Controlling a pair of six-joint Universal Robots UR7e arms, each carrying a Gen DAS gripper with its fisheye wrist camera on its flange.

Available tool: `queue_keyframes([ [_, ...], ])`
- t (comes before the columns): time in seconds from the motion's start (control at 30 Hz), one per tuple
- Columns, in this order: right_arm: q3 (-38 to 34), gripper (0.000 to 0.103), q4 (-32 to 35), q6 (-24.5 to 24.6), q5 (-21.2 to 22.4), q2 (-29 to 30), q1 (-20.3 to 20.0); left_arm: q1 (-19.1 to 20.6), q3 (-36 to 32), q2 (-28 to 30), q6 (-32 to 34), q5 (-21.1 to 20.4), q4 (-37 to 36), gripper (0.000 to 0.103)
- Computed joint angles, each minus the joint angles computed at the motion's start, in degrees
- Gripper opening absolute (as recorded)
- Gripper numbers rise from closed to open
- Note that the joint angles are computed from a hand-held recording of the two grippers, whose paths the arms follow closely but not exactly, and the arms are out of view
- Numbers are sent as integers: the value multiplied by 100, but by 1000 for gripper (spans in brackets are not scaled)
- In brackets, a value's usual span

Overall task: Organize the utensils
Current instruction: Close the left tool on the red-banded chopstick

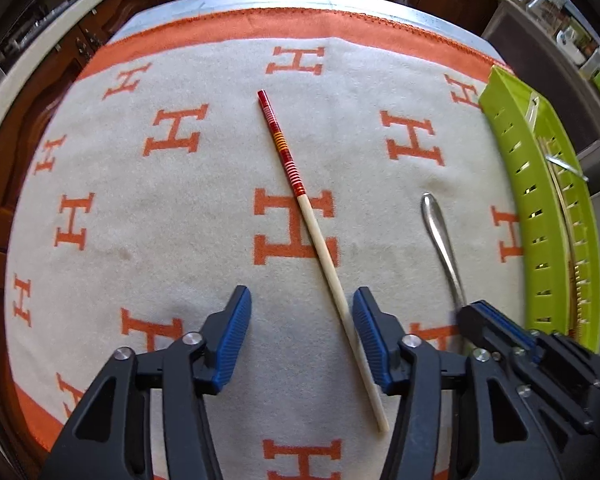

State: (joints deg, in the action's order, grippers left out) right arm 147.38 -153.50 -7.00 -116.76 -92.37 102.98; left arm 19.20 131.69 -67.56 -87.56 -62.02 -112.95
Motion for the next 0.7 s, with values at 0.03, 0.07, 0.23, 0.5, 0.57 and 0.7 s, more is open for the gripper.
queue_keyframes([
  [0.03, 2, 6, 56, -33, 39, -57, -40, -26, 2, 10, -34, 15, -1, 37],
  [0.07, 3, 6, 115, -86, 110, -113, -80, -45, 23, -20, -61, 16, -10, 27],
  [0.23, -17, 6, 234, -307, 48, -91, -17, -130, 278, -393, -401, -26, -37, 13],
  [0.5, 86, 13, -135, -609, -337, 183, 274, -238, 339, -482, -430, -17, 117, 26],
  [0.57, 104, 16, -221, -645, -444, 271, 375, -238, 282, -405, -423, -9, 139, 28],
  [0.7, 128, 16, -376, -558, -648, 406, 501, -242, 199, -260, -386, 86, 242, 5],
])
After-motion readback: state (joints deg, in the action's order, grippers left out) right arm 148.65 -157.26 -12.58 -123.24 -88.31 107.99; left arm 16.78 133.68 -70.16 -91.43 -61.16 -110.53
